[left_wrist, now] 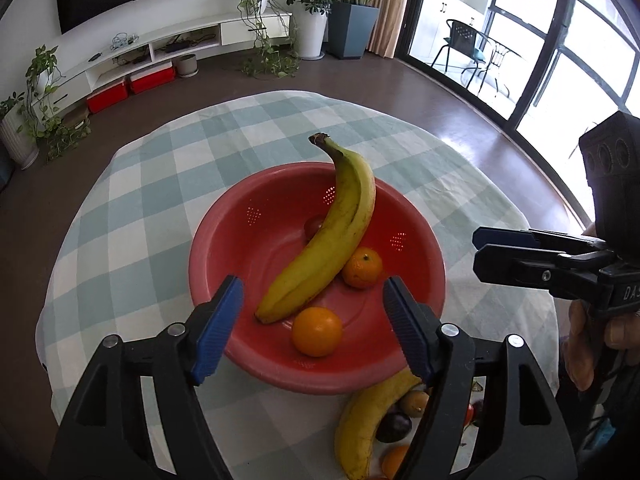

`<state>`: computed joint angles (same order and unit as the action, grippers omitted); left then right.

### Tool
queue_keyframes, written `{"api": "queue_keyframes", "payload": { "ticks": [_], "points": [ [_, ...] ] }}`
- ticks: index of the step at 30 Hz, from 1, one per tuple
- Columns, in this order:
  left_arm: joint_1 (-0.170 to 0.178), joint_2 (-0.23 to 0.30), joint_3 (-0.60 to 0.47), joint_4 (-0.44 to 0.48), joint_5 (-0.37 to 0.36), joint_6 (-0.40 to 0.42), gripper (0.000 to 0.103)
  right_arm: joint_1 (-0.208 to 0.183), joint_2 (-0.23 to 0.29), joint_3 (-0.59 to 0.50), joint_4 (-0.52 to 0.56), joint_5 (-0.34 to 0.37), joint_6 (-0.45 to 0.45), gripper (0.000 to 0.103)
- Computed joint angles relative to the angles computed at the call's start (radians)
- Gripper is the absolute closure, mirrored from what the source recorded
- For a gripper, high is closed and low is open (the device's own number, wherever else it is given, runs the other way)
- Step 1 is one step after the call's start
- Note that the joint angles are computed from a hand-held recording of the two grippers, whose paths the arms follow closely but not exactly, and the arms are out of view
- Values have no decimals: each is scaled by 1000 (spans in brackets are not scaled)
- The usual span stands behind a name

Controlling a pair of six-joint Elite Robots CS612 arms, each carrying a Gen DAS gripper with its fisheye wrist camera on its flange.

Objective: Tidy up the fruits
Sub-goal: 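Open both tools and withdraw them from the bowl toward the fruit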

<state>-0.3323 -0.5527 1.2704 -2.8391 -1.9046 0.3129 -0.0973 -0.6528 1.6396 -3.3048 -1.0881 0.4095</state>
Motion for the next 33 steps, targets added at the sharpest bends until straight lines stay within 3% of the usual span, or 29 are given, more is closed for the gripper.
{"api": "queue_keyframes", "payload": {
  "ticks": [2, 5, 12, 18, 23, 33],
  "points": [
    [10, -23, 53, -51, -16, -17, 25, 0, -17, 43, -37, 2, -9, 25],
    [27, -56, 136, -121, -50, -47, 11, 6, -42, 112, -84, -29, -34, 20],
    [61, -120, 327, -271, -101, -94, 10, 30, -74, 260, -194, -83, -75, 19],
    [50, -138, 457, -376, -88, -90, 10, 53, -68, 320, -263, -115, -46, 19],
    [19, -123, 496, -408, -10, -54, 10, 80, -73, 323, -253, -175, -96, 21],
    [19, -95, 462, -399, -12, -29, 10, 99, -67, 313, -225, -229, -136, 25]
  ]
}}
